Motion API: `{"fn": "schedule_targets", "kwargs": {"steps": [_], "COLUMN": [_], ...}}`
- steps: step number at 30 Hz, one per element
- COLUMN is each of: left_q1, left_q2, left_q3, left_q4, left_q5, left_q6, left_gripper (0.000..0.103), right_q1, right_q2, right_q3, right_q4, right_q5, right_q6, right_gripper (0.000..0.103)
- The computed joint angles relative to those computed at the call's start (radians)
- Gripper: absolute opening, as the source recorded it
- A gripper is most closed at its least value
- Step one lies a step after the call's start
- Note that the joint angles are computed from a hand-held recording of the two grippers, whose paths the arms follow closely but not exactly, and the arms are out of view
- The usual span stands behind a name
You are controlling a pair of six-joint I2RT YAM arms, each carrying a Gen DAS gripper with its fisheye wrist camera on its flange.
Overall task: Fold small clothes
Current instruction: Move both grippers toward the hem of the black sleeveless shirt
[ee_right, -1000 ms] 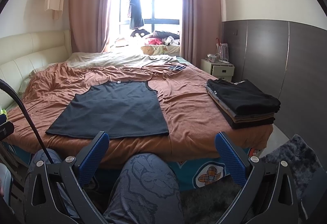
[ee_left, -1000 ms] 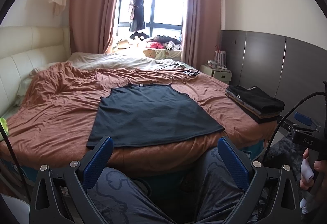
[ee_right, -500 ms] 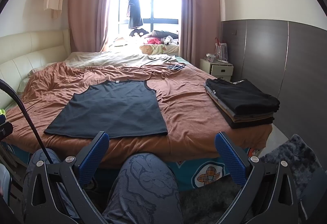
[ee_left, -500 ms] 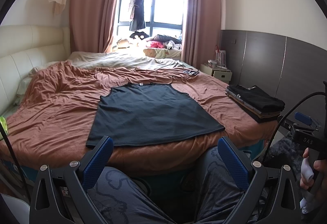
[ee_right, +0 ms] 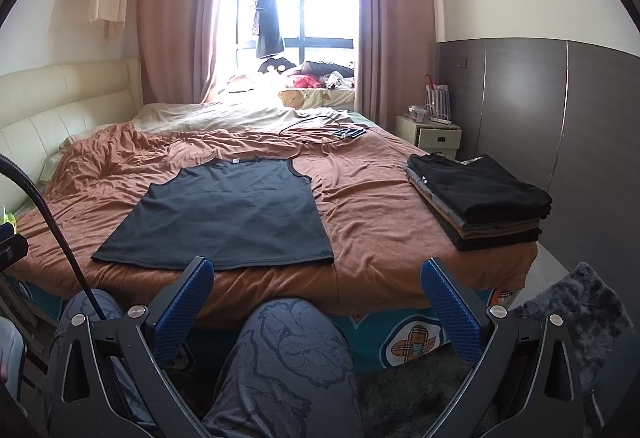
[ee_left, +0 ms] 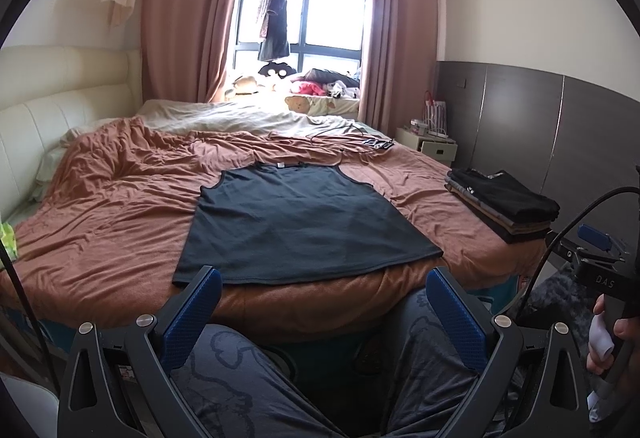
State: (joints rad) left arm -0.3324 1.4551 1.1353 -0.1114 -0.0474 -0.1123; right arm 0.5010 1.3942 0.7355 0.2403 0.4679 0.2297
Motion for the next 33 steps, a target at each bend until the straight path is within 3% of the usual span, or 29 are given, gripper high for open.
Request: {"fn": "schedule_targets", "kwargs": {"steps": [19,33], "left_q1": [0.074,0.193], "left_q2": [0.006,0.166], "left_q3": [-0.015,0.111], "left_q4": [0.028,-0.008], "left_q5": [0.032,0.048], "left_q6": [0.010,-0.010], "left_gripper": [0.103,0.103], "right_q1": [-0.031,-0.112], "right_q2": [0.094,0.266], "right_q3": [0.081,0.228], "right_q4": [-0.007,0.002], "right_q5": [-0.019,-0.149], "right_q6": [0.000,-0.023], "right_gripper": [0.103,0.103]}}
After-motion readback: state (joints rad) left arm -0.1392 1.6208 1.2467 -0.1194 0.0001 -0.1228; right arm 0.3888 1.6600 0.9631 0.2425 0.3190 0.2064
